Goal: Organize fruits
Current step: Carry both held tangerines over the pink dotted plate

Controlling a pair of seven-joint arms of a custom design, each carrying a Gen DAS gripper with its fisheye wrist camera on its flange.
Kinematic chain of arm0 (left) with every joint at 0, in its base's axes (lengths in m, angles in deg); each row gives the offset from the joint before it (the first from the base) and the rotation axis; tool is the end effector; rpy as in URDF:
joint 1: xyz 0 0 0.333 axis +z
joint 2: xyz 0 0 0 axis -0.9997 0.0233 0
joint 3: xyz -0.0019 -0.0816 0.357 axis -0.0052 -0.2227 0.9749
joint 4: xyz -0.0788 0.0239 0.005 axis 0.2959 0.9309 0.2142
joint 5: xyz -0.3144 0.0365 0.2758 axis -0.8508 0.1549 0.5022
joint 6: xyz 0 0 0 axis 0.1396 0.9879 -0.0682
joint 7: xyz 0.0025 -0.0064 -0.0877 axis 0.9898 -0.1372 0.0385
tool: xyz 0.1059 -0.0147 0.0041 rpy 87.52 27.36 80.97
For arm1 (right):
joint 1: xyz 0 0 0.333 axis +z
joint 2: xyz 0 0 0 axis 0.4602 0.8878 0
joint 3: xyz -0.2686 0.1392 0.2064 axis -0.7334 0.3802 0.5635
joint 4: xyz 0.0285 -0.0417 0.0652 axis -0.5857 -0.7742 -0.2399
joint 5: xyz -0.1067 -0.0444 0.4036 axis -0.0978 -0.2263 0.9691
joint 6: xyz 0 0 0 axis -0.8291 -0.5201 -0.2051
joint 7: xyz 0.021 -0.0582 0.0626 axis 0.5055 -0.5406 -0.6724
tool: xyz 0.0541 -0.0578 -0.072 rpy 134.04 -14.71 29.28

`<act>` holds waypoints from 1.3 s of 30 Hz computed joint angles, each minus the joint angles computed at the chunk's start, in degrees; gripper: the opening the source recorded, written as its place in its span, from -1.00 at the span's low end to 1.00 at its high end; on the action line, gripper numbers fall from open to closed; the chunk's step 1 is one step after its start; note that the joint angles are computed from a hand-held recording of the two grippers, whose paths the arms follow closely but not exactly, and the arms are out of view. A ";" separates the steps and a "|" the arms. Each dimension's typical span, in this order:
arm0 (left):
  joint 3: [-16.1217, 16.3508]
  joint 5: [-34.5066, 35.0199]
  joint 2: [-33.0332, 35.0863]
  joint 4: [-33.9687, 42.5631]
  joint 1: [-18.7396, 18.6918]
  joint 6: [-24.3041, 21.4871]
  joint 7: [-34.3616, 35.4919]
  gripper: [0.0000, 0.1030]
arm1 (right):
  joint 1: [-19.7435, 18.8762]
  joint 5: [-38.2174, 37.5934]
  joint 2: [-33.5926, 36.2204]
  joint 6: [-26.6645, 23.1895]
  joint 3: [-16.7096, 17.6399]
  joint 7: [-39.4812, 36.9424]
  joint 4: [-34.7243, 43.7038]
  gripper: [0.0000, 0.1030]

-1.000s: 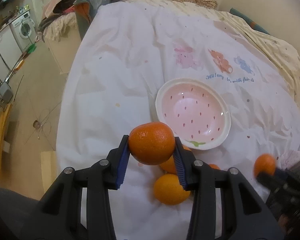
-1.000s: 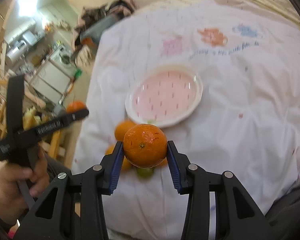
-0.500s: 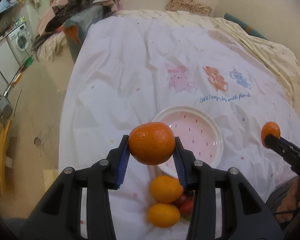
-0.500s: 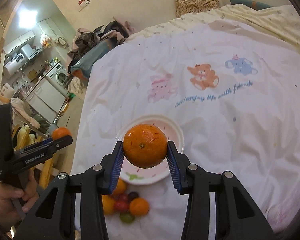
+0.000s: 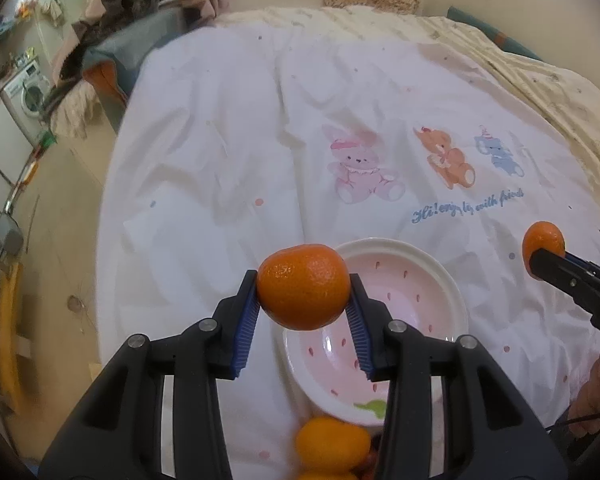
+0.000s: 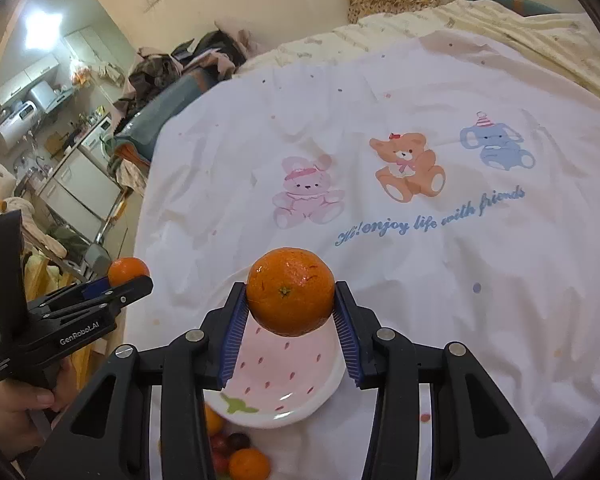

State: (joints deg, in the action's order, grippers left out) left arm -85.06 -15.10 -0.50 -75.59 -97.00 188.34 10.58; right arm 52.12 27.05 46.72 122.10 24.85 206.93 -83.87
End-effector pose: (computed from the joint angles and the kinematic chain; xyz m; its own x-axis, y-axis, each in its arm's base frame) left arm 0.4806 -0.1756 0.4920 -0.1758 -0.9843 0.0181 -0.8446 0.1413 -0.5164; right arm 0.4418 0.2745 0.4719 0.0647 -0.9100 -0.4095 -0.8055 0.1946 -0.5598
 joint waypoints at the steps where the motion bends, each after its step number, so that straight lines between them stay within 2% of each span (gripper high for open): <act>1: 0.40 -0.90 0.90 0.13 -0.42 0.57 0.90 -0.26 | 1.54 1.80 0.86 -0.20 -1.46 -2.04 0.55 -0.13; 3: 0.69 -1.78 1.97 0.00 -0.86 1.57 2.37 -0.26 | 4.10 6.55 2.49 -0.61 -3.72 -6.68 1.68 -0.13; 4: 0.91 -2.55 2.53 -0.02 -1.23 1.90 3.52 -0.26 | 6.15 11.48 3.86 -1.32 -5.42 -11.47 2.85 -0.13; 6: 1.37 -5.00 3.90 0.22 -2.05 1.76 5.91 -0.26 | 7.48 19.71 6.14 -2.69 -6.19 -19.36 4.83 -0.13; 9: 1.84 -9.89 6.24 0.97 -3.28 1.20 10.92 -0.26 | 6.39 28.95 9.53 -5.91 -5.03 -28.15 7.72 -0.13; 13: 0.88 -10.27 8.99 2.05 -2.94 -0.25 12.64 -0.26 | 3.10 32.96 12.55 -9.06 -2.05 -31.58 9.96 -0.13; 19: 0.29 -10.38 10.41 2.41 -2.32 -1.78 12.59 -0.25 | -0.77 36.01 14.28 -11.92 1.89 -34.02 11.56 -0.13; 23: 0.07 -8.05 11.58 3.09 -1.89 -2.57 10.47 -0.24 | -1.39 34.32 14.72 -12.61 2.34 -32.11 11.93 -0.13; 29: -0.14 -2.63 12.96 3.43 -1.60 -0.82 7.60 -0.24 | -1.92 31.36 15.15 -13.44 2.20 -28.11 11.71 -0.12; 39: -0.14 -2.98 13.13 3.75 -1.63 -1.44 8.14 -0.23 | -2.54 31.34 15.10 -13.49 2.66 -27.00 11.50 -0.09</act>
State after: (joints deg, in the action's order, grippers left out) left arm -85.20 -18.08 12.64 -71.84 -98.63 186.90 18.73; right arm 49.58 58.39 61.82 108.60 27.51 179.93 -72.36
